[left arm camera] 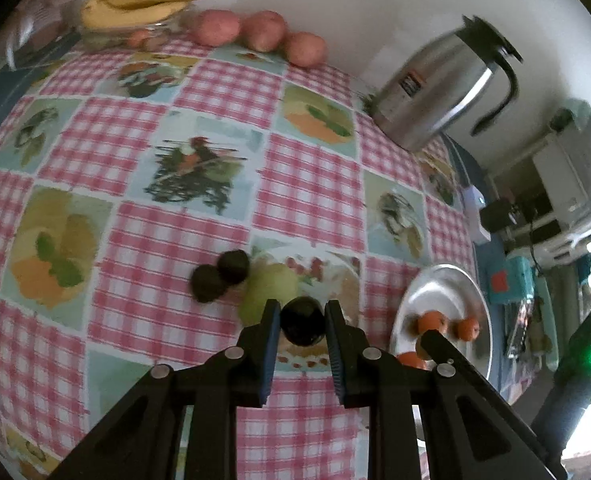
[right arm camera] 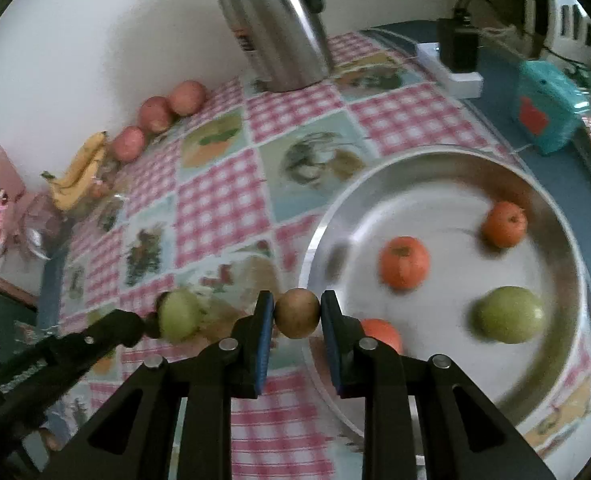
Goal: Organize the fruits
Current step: 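Carry the plum in the left tool and the kiwi in the right over the plate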
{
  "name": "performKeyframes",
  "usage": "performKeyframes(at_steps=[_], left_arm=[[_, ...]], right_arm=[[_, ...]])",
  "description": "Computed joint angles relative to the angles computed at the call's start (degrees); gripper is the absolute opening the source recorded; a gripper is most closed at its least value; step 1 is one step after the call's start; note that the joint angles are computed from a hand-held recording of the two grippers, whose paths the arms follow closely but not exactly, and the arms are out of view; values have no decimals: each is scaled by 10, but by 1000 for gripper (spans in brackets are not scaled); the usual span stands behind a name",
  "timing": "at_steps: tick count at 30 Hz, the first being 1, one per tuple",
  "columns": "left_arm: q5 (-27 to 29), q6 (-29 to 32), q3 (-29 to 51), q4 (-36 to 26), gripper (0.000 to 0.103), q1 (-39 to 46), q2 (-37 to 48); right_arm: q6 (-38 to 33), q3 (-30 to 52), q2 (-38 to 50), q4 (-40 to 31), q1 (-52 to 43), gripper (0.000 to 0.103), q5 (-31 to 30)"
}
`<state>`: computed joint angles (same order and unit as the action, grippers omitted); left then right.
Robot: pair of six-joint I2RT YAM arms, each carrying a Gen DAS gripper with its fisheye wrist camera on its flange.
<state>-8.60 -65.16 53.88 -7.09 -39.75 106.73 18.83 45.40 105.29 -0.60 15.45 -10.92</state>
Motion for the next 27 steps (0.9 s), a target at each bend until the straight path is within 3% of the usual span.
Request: performKeyframes(at_steps=[6, 17, 27], left_arm=[[24, 34, 54, 0, 24, -22, 39], [53, 103, 204, -53, 24, -87, 134], [90, 111, 282, -86, 24, -103, 204]], right_arm=[[0, -19, -5, 4, -42, 25, -1], [3, -65, -36, 22, -114, 25, -9], [0, -82, -35, 24, -157, 26, -21]])
